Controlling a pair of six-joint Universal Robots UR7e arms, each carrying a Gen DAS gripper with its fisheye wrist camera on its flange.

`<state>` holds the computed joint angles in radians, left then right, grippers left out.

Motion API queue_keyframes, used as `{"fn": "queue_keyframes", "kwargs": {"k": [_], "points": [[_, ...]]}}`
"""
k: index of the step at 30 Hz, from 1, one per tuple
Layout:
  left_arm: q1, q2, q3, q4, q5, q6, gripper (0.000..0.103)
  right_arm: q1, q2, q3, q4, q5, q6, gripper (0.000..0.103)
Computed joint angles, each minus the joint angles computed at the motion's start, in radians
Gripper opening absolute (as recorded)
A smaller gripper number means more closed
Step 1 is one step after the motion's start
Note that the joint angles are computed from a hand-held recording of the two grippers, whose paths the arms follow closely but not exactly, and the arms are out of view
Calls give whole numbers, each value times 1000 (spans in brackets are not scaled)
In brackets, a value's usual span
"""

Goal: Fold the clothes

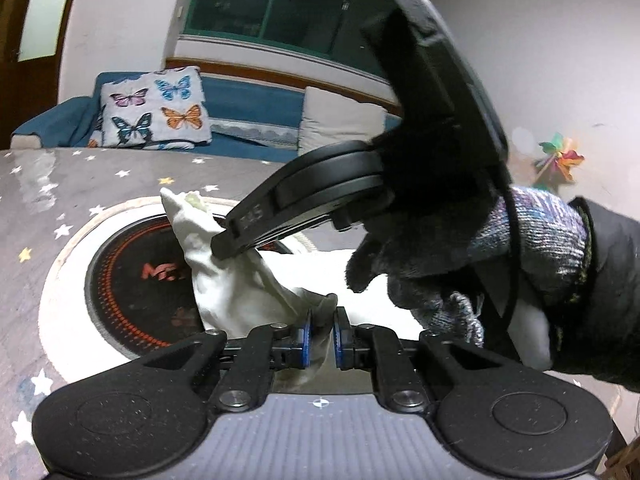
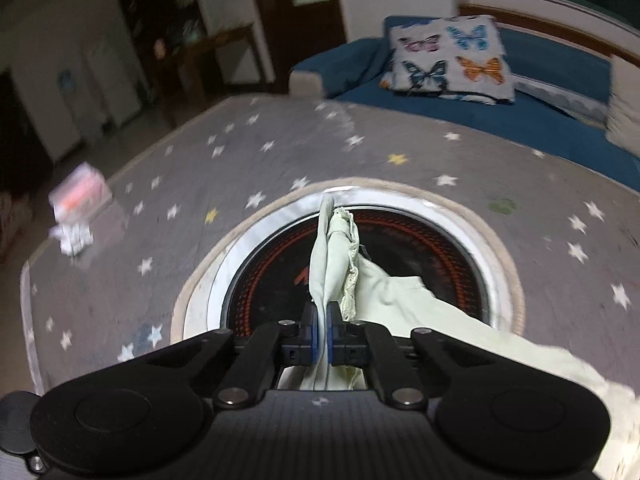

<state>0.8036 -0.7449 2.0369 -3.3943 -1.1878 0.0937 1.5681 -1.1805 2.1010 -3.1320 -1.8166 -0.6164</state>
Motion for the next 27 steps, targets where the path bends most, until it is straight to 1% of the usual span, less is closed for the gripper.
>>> {"fn": "queue_keyframes", "kwargs": {"k": [7,11,15,17,21,23,27], "points": [[-25,25,-27,26,-86,35,12,-115,-171,126,-94,152,75,3],[-36,46,-46,51,-142,56,12,-204,-273,191,-130,223,103,3],[-44,67,-63,90,-180,73,12,-292,-351,234,-138,270,112,3],[-49,73,-64,101,-189,79,12,-334,-374,247,-137,289,118,3],[-52,83,-69,135,-178,76,12,-402,-389,263,-139,318,129,3],[-53,83,-71,157,-171,63,12,-428,-399,272,-134,347,138,3],[-47,87,-88,177,-161,68,12,-455,-427,286,-133,403,138,3]]}}
